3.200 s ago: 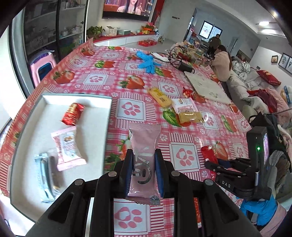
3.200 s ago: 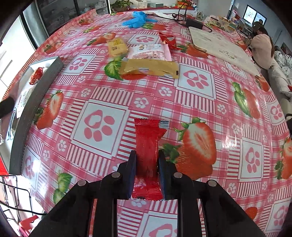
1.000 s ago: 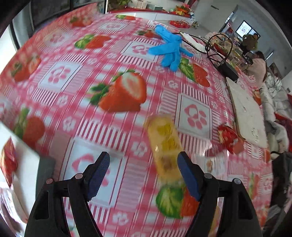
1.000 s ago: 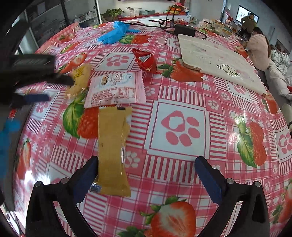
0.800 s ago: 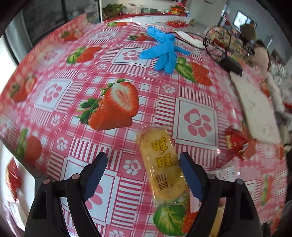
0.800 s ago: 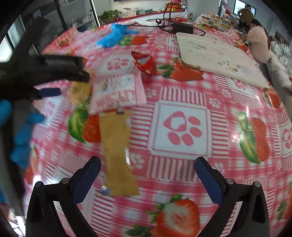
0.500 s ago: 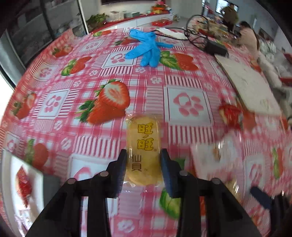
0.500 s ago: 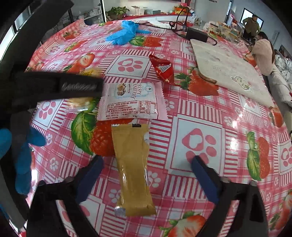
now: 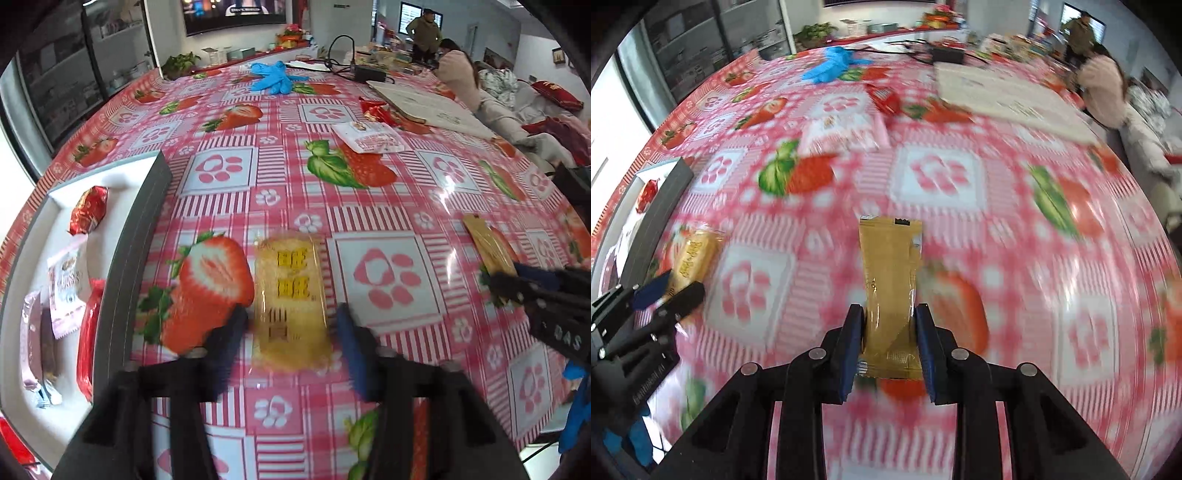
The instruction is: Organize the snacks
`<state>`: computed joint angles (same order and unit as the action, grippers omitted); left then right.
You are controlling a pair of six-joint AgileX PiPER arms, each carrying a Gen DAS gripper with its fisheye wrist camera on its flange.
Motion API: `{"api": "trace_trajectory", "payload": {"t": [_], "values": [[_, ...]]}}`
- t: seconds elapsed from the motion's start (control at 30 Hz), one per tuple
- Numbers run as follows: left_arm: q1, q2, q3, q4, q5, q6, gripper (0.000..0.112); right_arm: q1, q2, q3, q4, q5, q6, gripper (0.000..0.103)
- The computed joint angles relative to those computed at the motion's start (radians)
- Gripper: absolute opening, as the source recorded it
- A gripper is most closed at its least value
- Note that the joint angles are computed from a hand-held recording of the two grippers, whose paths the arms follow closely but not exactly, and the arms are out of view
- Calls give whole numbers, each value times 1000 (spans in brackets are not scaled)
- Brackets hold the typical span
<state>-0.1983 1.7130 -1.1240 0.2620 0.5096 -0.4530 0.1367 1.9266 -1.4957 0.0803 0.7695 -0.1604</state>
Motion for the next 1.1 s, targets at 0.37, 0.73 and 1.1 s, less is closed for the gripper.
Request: {"api": "trace_trajectory", "payload": {"t": [0.37,0.73,1.1], "values": [[24,53,-30,26,-49,-32,84,-37,-19,52,42,-77,-13,99],[10,91,-33,91,-122,-88,103,1,-9,146,-74,-294,86,103],[7,90,-28,116,-127,-118,103,-1,-9,148,-65,-301,73,103]]}}
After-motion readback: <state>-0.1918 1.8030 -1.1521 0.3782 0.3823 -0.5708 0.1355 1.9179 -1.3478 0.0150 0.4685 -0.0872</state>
